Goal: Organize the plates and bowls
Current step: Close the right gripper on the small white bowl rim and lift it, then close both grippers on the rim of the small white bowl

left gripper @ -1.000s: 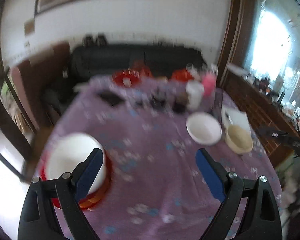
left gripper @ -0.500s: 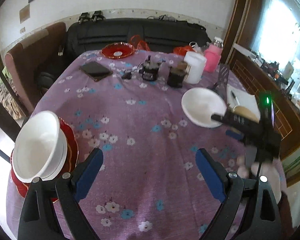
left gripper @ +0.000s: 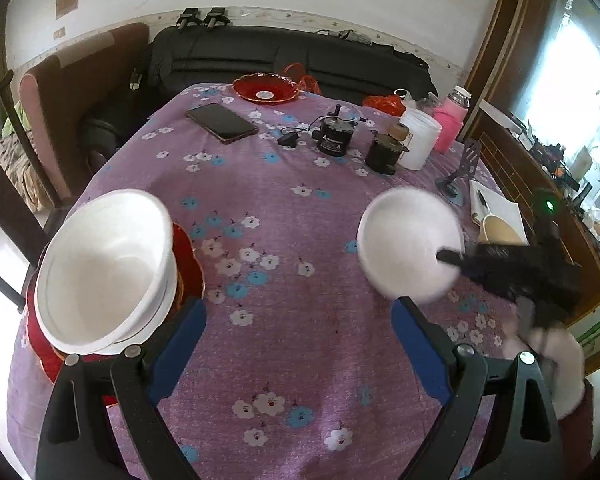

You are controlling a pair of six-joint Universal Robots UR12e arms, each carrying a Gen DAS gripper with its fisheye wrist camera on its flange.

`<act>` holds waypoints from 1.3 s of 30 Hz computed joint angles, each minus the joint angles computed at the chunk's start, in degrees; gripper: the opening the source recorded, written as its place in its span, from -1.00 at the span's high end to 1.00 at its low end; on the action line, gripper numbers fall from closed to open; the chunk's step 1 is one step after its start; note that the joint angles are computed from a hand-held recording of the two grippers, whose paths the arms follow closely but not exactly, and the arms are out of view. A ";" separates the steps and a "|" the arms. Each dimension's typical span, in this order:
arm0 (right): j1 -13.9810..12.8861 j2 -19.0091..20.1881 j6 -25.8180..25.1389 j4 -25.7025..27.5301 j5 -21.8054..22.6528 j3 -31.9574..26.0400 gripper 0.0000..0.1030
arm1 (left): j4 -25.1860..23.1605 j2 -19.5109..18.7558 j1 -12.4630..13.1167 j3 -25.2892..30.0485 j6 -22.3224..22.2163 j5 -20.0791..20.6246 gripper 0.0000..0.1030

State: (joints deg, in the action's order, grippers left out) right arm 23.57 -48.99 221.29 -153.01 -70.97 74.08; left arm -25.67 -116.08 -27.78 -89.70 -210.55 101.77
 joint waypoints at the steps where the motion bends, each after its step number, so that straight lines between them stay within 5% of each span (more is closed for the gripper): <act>1: -0.19 -0.75 -0.61 0.44 3.37 1.21 0.74 | 0.07 0.10 0.05 -0.18 -0.08 -0.07 -0.81; 3: -0.17 -1.47 -1.83 1.05 6.20 2.56 0.72 | -0.04 0.17 0.08 -0.44 -0.35 -0.08 -0.81; 6: 1.34 -2.15 -5.60 1.21 2.00 3.74 0.62 | -1.53 -0.32 -0.04 0.07 -1.35 -0.17 -0.81; 7: 1.97 -2.26 -6.64 -0.11 -0.12 4.34 0.49 | -1.89 -0.51 -0.12 0.24 -1.46 -0.16 -0.81; 9: 2.69 -2.03 -6.79 -2.72 -3.32 4.97 -0.18 | -3.05 -0.98 -0.57 0.83 -1.32 0.57 -0.81; 10: 2.84 -1.85 -5.88 -6.31 -3.80 5.92 -0.24 | -3.53 -1.10 -0.76 1.01 -1.19 1.01 -0.81; 14: 3.13 -1.41 -5.88 -14.66 -6.30 8.07 -0.24 | -5.43 -1.83 -1.41 2.25 -1.32 3.75 -0.81; 22: 2.86 -1.88 -4.99 -17.24 -8.46 8.94 -0.18 | -6.89 -6.78 -1.16 8.46 -3.70 3.94 -0.81; 32: 2.90 -1.63 -5.91 -15.60 -8.23 8.44 0.11 | -14.66 -12.64 -1.67 16.36 -0.83 4.66 -0.76; 33: 3.00 -1.61 -6.18 -15.42 -8.49 8.34 0.11 | -15.17 -13.03 -1.74 16.88 0.03 4.57 -0.59; 36: 3.10 -1.59 -6.75 -15.87 -8.63 8.38 0.38 | -17.81 -13.59 -1.29 17.83 1.72 -0.57 0.66; 39: 3.21 -1.49 -7.58 -15.90 -8.59 8.27 0.61 | -17.64 -13.60 -1.88 17.91 3.10 -0.29 0.73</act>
